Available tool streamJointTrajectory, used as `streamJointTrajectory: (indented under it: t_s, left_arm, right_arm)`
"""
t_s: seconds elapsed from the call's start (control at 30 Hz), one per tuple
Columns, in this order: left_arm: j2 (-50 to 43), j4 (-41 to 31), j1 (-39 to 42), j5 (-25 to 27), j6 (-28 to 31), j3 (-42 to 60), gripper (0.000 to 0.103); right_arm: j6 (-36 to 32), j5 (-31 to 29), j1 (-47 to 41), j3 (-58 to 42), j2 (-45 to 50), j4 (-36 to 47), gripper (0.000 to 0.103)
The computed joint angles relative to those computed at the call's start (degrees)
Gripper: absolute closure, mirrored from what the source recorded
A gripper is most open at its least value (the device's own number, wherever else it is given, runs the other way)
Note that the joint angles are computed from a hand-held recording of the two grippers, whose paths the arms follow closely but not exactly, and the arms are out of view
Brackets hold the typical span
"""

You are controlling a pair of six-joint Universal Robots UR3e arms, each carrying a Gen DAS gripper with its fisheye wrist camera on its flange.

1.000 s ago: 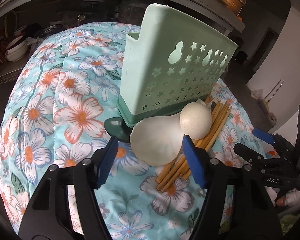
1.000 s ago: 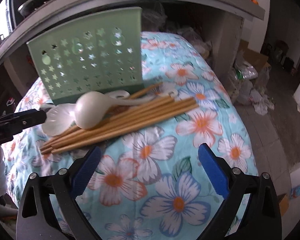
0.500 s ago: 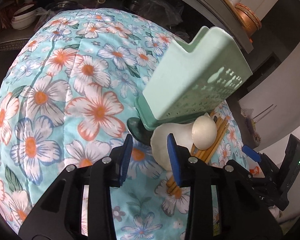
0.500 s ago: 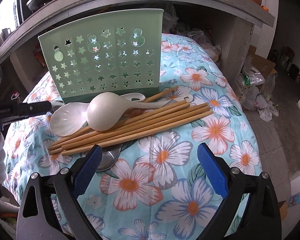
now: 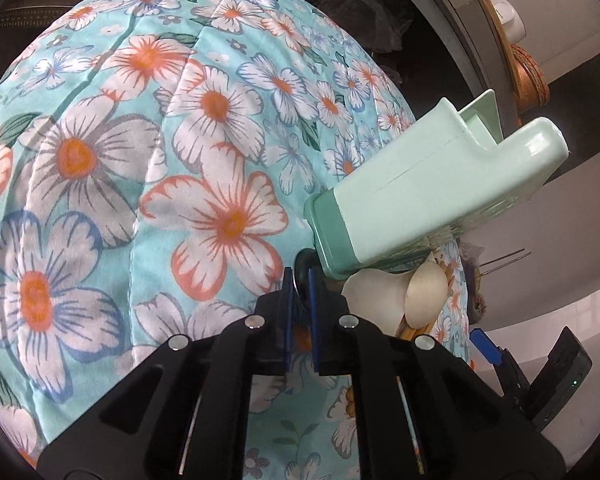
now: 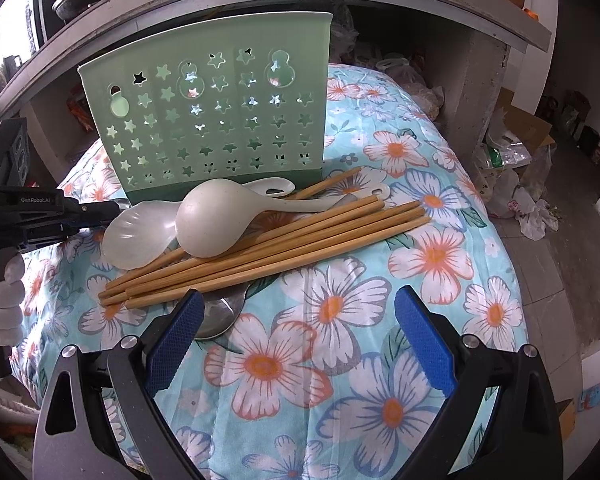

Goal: Organize utensils
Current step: 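Lift the holder with the left gripper while the right gripper grasps the white rice paddle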

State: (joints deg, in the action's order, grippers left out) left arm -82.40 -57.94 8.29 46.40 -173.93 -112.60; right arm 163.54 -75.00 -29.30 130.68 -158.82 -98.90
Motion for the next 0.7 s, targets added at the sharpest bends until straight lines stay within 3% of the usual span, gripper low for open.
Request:
streamJointTrajectory:
  t_s: [0.33, 0.63, 0.7]
  left_arm:
    - [5.7, -13.5, 3.1, 1.9, 4.4, 2.4, 0.100]
    - [13.0, -19.3, 5.9, 3.3, 8.8, 1.0, 0.101]
    - [15.0, -19.5, 7.0, 3.6, 9.4, 0.5, 0.101]
  right_arm:
    - [2.3, -2.0, 3.6, 1.0, 2.1, -4.1, 0.009]
    - [2.8, -2.1, 7.8, 0.0, 2.0, -9.6, 0.011]
    - [4.7, -4.7, 14.0, 0.1, 5.9, -15.9, 0.011]
